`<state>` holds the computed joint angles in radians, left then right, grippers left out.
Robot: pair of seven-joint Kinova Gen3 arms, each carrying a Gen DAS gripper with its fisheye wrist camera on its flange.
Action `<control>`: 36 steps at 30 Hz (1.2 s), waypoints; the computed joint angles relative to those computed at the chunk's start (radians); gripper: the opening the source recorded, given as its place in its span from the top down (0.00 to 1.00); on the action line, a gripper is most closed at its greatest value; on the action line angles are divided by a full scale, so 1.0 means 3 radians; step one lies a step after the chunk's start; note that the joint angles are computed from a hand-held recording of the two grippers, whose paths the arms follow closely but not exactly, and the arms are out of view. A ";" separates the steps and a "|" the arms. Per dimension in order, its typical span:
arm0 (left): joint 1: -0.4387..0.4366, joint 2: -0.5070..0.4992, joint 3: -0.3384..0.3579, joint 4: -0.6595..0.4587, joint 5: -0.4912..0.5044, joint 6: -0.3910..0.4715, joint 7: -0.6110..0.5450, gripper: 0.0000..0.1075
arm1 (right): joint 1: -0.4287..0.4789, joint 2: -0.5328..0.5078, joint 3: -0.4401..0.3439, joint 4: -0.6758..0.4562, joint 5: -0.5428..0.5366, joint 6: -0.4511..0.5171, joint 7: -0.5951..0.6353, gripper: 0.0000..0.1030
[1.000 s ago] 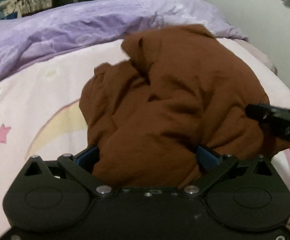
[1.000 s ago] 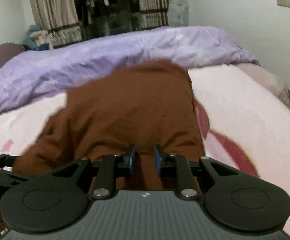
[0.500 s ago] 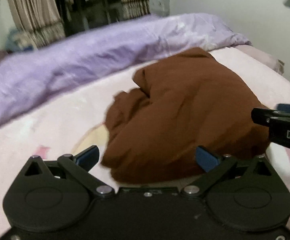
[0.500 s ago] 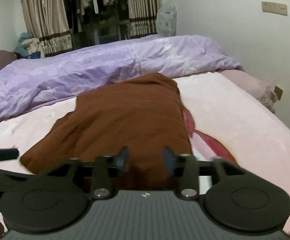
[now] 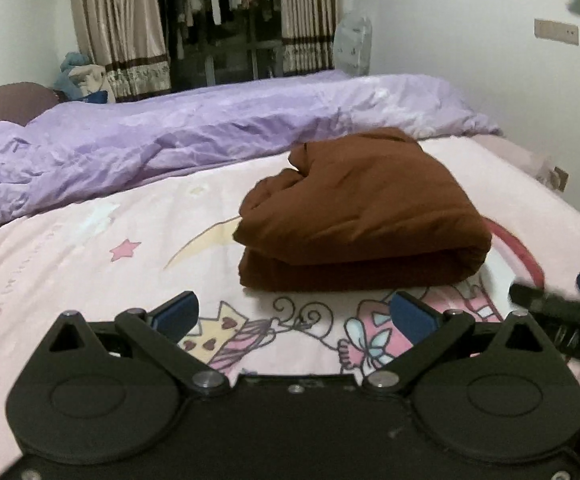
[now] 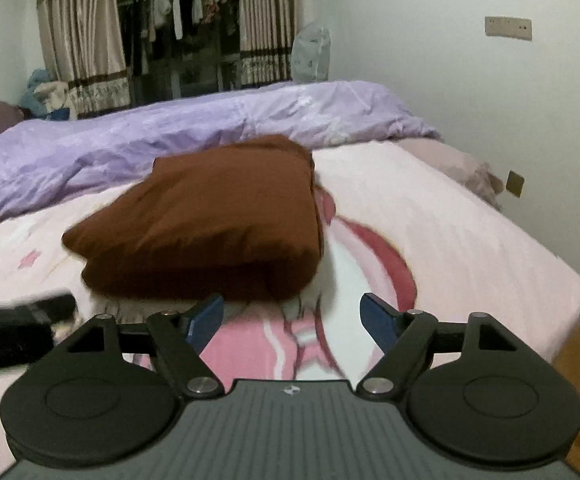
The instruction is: Fold large clothes
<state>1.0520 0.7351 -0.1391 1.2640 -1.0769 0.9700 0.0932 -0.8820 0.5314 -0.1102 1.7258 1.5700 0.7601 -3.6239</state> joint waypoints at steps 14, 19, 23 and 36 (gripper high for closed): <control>0.0023 0.0021 0.0114 -0.0071 0.0004 0.0171 -0.0011 0.04 | -0.0061 -0.0065 -0.0137 0.0087 0.0209 0.0171 -0.0084 0.11; 0.0043 0.0024 0.0069 -0.0077 0.0059 0.0130 -0.0068 0.04 | -0.0090 -0.0045 -0.0126 0.0068 0.0168 0.0208 -0.0073 0.11; 0.0062 0.0016 0.0047 -0.0068 0.0069 0.0122 -0.0069 0.04 | -0.0100 -0.0044 -0.0117 0.0068 0.0171 0.0213 -0.0078 0.11; 0.0073 0.0028 0.0039 -0.0106 0.0135 0.0160 -0.0128 0.04 | -0.0113 -0.0047 -0.0114 0.0077 0.0177 0.0228 -0.0095 0.11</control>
